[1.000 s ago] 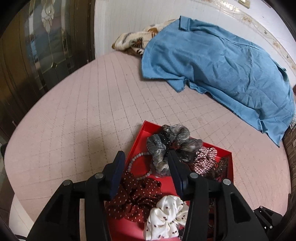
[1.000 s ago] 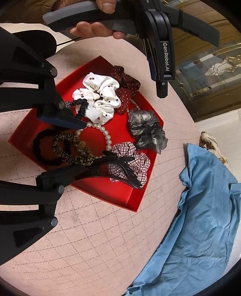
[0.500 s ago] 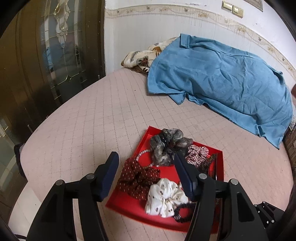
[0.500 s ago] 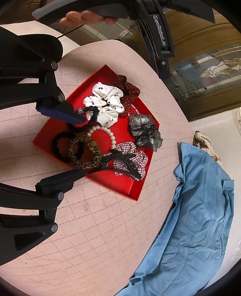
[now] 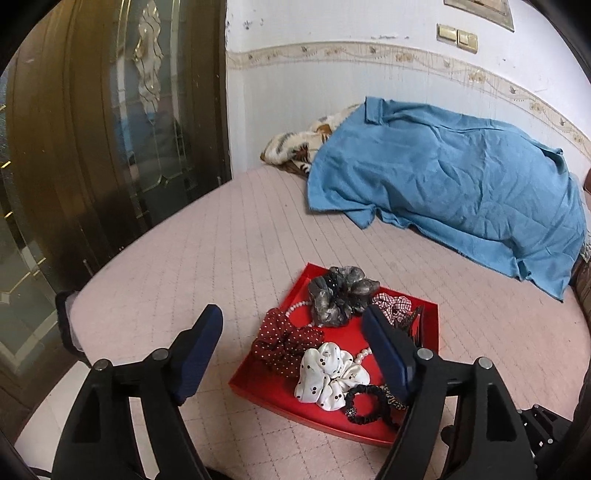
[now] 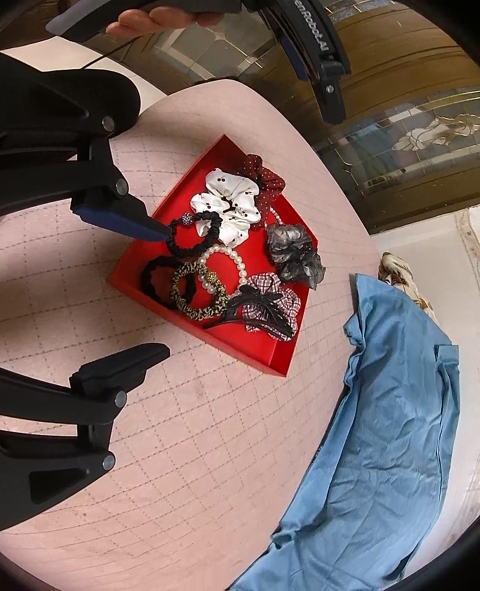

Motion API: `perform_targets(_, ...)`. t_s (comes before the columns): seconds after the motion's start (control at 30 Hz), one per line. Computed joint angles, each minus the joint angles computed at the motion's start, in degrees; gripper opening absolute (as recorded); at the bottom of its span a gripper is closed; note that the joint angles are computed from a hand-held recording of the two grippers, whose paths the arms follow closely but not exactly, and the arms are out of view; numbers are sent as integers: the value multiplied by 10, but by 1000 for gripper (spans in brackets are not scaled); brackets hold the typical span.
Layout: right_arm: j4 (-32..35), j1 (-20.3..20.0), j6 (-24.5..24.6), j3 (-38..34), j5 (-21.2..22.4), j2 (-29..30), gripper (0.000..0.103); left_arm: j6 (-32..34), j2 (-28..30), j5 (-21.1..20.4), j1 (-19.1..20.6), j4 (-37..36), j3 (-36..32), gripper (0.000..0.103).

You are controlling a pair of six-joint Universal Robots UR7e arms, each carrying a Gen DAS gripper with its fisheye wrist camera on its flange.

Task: Organize jewelry

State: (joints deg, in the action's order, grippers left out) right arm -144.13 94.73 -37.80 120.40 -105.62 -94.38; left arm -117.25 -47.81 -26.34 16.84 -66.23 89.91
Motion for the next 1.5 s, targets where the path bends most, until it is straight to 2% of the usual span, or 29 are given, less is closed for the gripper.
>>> perform_targets(0.17,0,0,6,7,-2,-15,62,-46,16,-9,-12,63,-24,80)
perform_targets(0.37,-14,1,7,17,-9,-35,66,-121,52,-28,-25,178,-72,85)
perform_targets(0.47,-21,3,5,20,-11,-45,66,-176,81,-33,-33,271,-114,94)
perform_targets(0.63,-35,8,-2,28,-12,-64,67,-338,145,-37,-57,487,-201,103)
perform_targets(0.77,-46,12,-4,32,-8,-80,70,-412,170,-42,-72,577,-242,103)
perform_targets(0.83,-51,13,-4,34,-7,-86,72,-415,170,-39,-77,579,-246,103)
perform_targets(1.0,-65,17,-7,39,-11,-98,73,-437,190,-64,-82,599,-266,103)
perform_targets(1.3,-113,24,-12,55,-38,-114,75,-280,126,-46,-89,381,-171,103)
perform_targets(1.5,-135,26,-17,64,-42,-121,78,-201,107,-50,-90,277,-130,103)
